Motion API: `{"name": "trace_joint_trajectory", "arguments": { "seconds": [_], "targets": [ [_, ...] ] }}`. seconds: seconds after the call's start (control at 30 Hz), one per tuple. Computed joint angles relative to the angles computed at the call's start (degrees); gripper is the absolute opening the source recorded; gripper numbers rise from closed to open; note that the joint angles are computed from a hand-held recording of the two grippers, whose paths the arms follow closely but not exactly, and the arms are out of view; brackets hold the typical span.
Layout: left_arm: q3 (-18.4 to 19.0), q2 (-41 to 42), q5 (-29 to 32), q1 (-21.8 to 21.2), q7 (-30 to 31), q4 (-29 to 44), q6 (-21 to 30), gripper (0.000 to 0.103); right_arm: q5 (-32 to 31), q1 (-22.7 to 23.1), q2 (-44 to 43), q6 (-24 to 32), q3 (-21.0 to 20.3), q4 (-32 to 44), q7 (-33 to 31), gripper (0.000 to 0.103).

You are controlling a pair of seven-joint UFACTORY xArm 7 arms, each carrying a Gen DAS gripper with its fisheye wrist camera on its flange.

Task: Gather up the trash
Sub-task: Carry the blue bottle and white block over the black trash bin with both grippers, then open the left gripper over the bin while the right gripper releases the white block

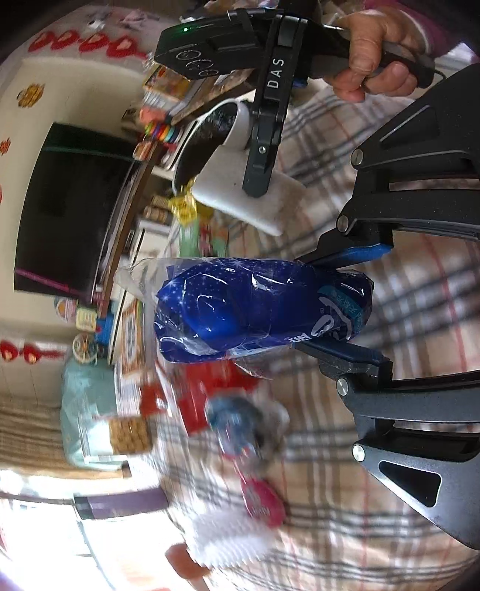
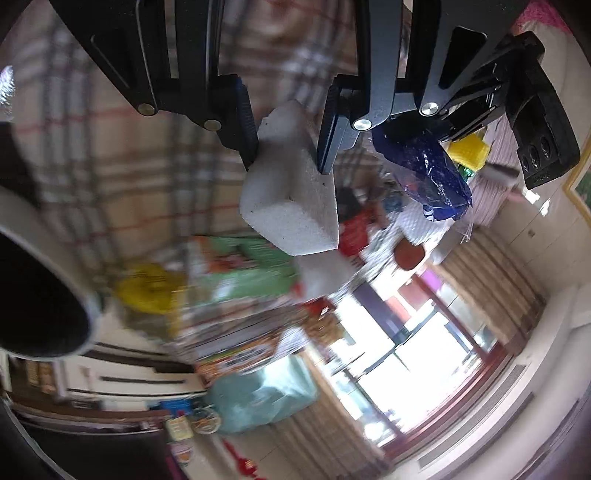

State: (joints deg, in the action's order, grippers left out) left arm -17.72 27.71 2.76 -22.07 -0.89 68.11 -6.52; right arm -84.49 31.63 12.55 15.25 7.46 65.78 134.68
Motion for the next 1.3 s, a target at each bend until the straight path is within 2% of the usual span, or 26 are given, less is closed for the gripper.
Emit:
{"name": "trace_joint_trajectory", "arguments": {
  "seconds": [0.23,0.43,0.97,1.3],
  "targets": [
    [-2.69,3.70,0.58,-1.51,2.39,6.58,3.89,0.035,2.29,-2.32,-10.65,5.93,2.59,-11.30,1.22,0.032],
    [-2.44,5.67,-0.33,-4.99,4.39,10.85,5.98,0.035,4.83,-5.64,-17.07,8.42,5.34,-17.34,0.77,0.032],
    [-0.36,13.06,-2.13,-12.87,8.73,25.72,13.90,0.035,12.35,-12.52,-27.41,12.00,10.15,-25.63,-3.92,0.033],
    [1.30,20.78,-3.13,-17.68,10.62,40.98,21.51,0.035,18.07,-17.60,-32.21,11.84,11.33,-28.65,-11.12,0.033]
  ]
}}
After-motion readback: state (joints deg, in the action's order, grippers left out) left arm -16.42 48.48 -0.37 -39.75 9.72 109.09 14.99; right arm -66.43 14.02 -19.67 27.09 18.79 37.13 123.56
